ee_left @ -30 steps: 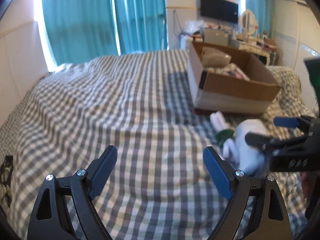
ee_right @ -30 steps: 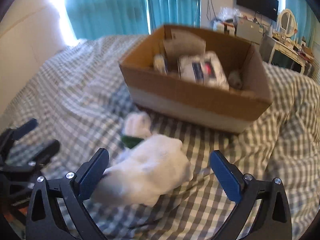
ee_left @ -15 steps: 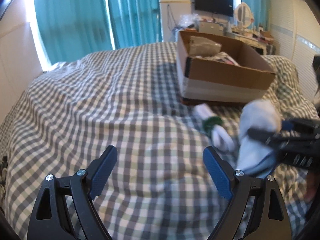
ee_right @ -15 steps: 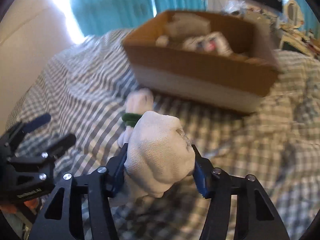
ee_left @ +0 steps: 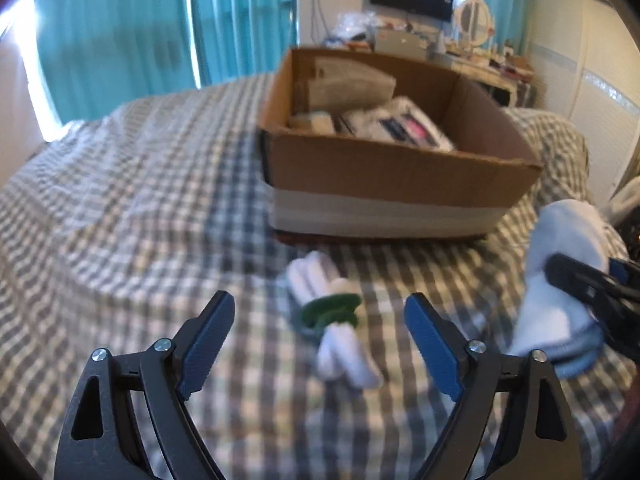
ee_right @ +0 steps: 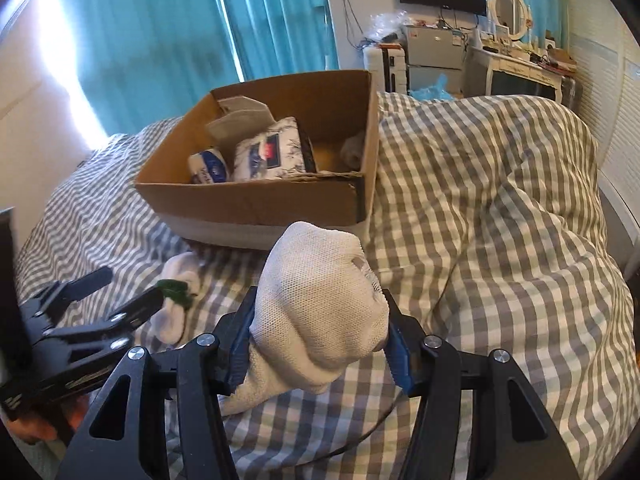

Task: Organize soft objects
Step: 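Grasp the white socks with the green band using the left gripper, then carry the socks and glove into the box and open both grippers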

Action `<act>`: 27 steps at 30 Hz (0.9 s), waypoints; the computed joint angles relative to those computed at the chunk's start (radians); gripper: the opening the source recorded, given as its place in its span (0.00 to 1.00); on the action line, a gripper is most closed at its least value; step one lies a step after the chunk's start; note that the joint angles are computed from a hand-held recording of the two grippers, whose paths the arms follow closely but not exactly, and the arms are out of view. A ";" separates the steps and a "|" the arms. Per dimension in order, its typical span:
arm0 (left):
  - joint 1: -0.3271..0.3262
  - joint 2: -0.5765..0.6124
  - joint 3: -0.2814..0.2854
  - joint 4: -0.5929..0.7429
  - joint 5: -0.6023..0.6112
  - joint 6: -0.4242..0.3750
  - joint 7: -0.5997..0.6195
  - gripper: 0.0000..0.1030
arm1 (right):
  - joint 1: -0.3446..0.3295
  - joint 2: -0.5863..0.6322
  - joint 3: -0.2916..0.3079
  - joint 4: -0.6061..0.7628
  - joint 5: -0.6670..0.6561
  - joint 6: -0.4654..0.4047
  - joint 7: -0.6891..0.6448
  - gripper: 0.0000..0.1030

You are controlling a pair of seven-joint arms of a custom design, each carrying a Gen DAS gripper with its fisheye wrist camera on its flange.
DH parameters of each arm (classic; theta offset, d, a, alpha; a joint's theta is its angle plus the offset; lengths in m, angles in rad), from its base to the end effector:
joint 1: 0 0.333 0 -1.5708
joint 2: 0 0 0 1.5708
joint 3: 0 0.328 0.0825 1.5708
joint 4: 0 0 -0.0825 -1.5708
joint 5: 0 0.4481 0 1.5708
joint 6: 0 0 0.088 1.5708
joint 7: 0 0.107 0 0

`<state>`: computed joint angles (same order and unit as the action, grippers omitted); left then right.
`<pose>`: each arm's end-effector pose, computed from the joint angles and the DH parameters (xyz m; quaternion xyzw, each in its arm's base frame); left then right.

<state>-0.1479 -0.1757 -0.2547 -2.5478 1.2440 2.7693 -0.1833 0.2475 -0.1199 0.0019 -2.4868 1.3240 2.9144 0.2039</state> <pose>0.4419 -0.2297 0.3164 -0.7323 0.5766 -0.2361 0.2748 0.5115 0.0686 0.3279 -0.7715 0.5217 -0.1415 0.3355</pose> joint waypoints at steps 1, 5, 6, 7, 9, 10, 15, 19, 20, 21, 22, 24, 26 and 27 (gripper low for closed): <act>0.005 0.029 0.004 0.019 0.002 0.007 0.002 0.84 | 0.000 0.005 0.003 0.002 -0.011 0.007 0.010 0.54; 0.004 0.134 0.025 0.086 0.015 0.007 -0.005 0.78 | 0.001 0.014 0.008 0.002 -0.060 0.025 0.047 0.54; 0.000 0.146 0.031 0.093 0.018 0.007 -0.003 0.74 | 0.002 0.018 0.009 0.004 -0.066 0.027 0.049 0.54; -0.003 0.153 0.036 0.097 0.023 0.006 -0.005 0.63 | 0.004 0.020 0.010 0.004 -0.072 0.029 0.047 0.54; -0.008 0.162 0.047 0.097 0.009 0.023 0.017 0.46 | 0.010 0.024 0.013 0.005 -0.064 0.042 0.031 0.54; -0.009 0.164 0.051 0.094 -0.007 0.037 0.037 0.35 | 0.013 0.026 0.015 0.006 -0.061 0.050 0.022 0.54; -0.027 0.132 0.044 0.073 -0.038 0.018 0.103 0.30 | 0.026 0.022 0.017 -0.003 0.001 0.080 -0.050 0.54; -0.046 0.048 0.020 0.026 -0.061 -0.006 0.154 0.30 | 0.031 -0.015 0.014 -0.027 0.029 0.075 -0.074 0.54; -0.048 0.023 0.017 0.010 -0.072 -0.002 0.165 0.30 | 0.033 -0.027 0.012 -0.033 0.034 0.072 -0.075 0.54; -0.049 -0.012 0.014 -0.012 -0.086 0.005 0.180 0.30 | 0.035 -0.043 0.010 -0.040 0.039 0.071 -0.077 0.54; -0.051 -0.052 0.013 -0.036 -0.113 0.011 0.205 0.30 | 0.038 -0.061 0.008 -0.047 0.041 0.072 -0.081 0.54; -0.055 -0.119 0.017 -0.072 -0.176 0.023 0.277 0.30 | 0.045 -0.095 0.002 -0.059 0.044 0.074 -0.090 0.54; -0.060 -0.189 0.013 -0.099 -0.239 0.005 0.348 0.30 | 0.051 -0.139 -0.009 -0.072 0.039 0.060 -0.091 0.54; -0.058 -0.211 0.008 -0.100 -0.261 -0.001 0.373 0.29 | 0.054 -0.163 -0.015 -0.078 0.033 0.051 -0.091 0.54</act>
